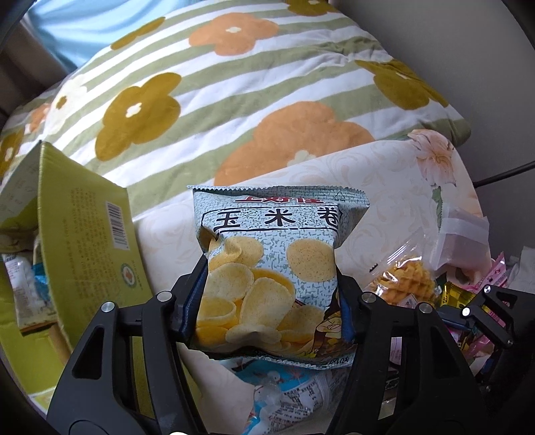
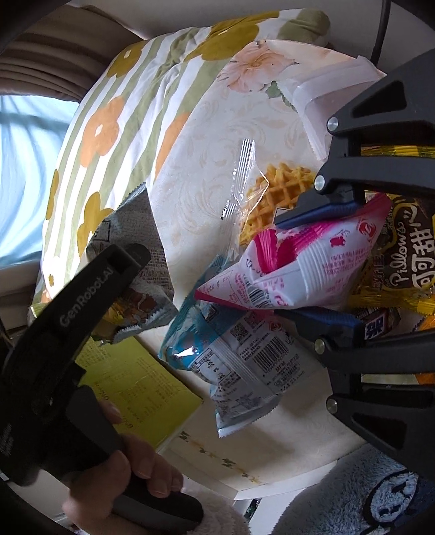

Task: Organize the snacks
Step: 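Carry both bags over the yellow box and release them inside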

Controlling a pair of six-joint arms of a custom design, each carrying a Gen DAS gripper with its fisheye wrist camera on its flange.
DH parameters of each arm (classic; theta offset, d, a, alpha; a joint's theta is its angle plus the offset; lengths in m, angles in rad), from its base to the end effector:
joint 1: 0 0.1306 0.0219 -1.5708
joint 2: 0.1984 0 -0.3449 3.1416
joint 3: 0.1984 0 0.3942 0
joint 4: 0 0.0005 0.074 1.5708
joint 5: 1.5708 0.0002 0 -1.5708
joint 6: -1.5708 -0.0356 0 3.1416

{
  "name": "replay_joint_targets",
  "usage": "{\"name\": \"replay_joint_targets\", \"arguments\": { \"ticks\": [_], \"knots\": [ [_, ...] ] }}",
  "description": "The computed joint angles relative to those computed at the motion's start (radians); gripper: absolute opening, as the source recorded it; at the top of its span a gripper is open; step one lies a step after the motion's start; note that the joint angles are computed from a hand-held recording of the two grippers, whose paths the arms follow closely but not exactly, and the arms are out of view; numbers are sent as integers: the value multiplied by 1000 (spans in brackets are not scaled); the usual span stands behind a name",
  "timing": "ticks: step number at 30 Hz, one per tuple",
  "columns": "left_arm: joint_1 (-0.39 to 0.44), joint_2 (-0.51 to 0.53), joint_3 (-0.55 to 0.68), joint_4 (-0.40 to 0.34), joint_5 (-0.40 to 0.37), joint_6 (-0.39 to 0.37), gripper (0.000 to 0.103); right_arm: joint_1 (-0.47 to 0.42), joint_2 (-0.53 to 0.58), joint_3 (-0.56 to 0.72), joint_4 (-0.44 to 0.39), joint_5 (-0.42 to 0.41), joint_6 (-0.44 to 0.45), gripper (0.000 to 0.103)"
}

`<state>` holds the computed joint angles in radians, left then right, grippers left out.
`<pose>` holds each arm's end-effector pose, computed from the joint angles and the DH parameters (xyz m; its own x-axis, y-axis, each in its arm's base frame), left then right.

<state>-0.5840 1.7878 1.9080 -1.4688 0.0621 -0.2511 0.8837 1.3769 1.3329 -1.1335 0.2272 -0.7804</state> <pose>0.4794 -0.3201 0.3866 -0.6487 0.7260 -0.2285 0.7463 0.6656 -0.0039 0.2976 0.3492 0.3577 -0.9078 -0.0257 -0.4187 -0.0841 0.9890 0.1218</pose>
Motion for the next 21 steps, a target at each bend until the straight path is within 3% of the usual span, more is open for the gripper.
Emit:
{"name": "replay_joint_targets", "arguments": {
  "ticks": [13, 21],
  "knots": [
    [20, -187, -82, 57, 1, 73, 59, 37, -89, 24, -46, 89, -104, 38],
    [94, -348, -130, 87, 0, 159, 59, 72, -96, 138, -124, 183, -91, 38]
  ]
}}
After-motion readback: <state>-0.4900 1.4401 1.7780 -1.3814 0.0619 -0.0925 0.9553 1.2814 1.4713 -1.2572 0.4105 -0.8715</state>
